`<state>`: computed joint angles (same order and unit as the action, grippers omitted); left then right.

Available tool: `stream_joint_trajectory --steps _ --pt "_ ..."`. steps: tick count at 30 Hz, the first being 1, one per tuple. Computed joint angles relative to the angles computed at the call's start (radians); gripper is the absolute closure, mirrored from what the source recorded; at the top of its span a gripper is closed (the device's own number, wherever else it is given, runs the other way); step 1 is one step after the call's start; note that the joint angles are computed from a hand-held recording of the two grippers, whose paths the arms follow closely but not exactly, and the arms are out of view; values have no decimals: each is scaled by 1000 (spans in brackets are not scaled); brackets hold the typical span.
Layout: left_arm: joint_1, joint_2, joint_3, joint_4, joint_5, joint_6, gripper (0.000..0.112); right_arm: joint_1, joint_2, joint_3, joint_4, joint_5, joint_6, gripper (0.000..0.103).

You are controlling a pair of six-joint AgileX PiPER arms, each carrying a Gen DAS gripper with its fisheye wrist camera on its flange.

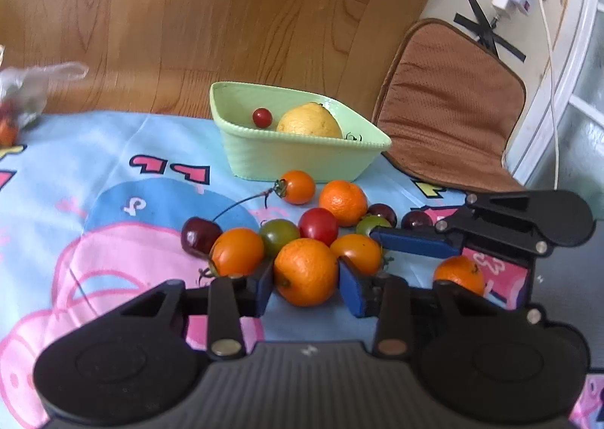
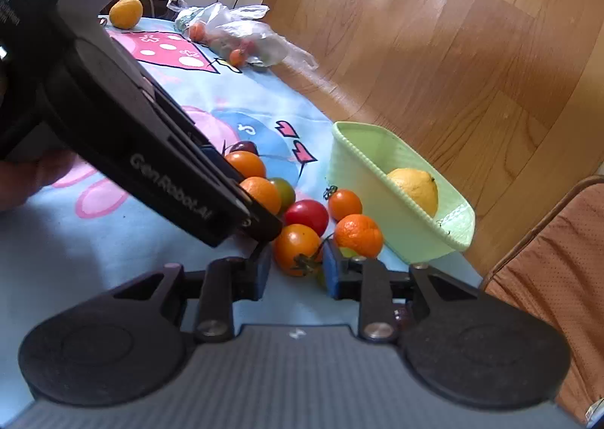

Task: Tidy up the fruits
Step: 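Grasp a tangerine with the left gripper while the right gripper grasps an orange cherry tomato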

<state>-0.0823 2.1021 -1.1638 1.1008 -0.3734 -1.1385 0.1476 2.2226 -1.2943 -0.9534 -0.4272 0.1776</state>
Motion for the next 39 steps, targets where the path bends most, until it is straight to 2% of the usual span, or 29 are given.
stream_joint_trajectory --steps 4,6,10,14,18,23,26,30,33,35,37,39 --pt "-6 -59 90 -89 -13 119 77 -12 -35 56 15 -31 28 74" --pt "-8 -100 156 -125 -30 180 77 -31 -74 124 22 -82 43 74" --pt "-15 -184 293 -177 -51 262 77 -80 -153 246 -80 -153 200 74" --pt "-20 -257 416 -234 -81 326 77 -122 -231 406 -77 -227 223 74" --pt "-63 -309 514 -405 -84 514 76 -146 -270 507 -24 -260 210 74" --pt "-98 -317 558 -547 -87 627 76 -153 -255 526 -4 -259 243 71" --pt "-121 -332 570 -659 -72 710 72 -144 -256 550 39 -265 206 70" --pt "-123 -359 596 -708 -86 753 61 -146 -260 574 70 -286 178 70" --pt "-138 -367 604 -764 -85 804 60 -151 -260 585 79 -294 171 69" --pt "-140 -364 605 -761 -88 800 64 -151 -259 587 77 -295 172 69" --pt "-141 -356 603 -745 -89 788 76 -154 -255 586 63 -299 185 69" --pt "-138 -349 608 -754 -109 800 77 -154 -252 585 53 -296 197 74"
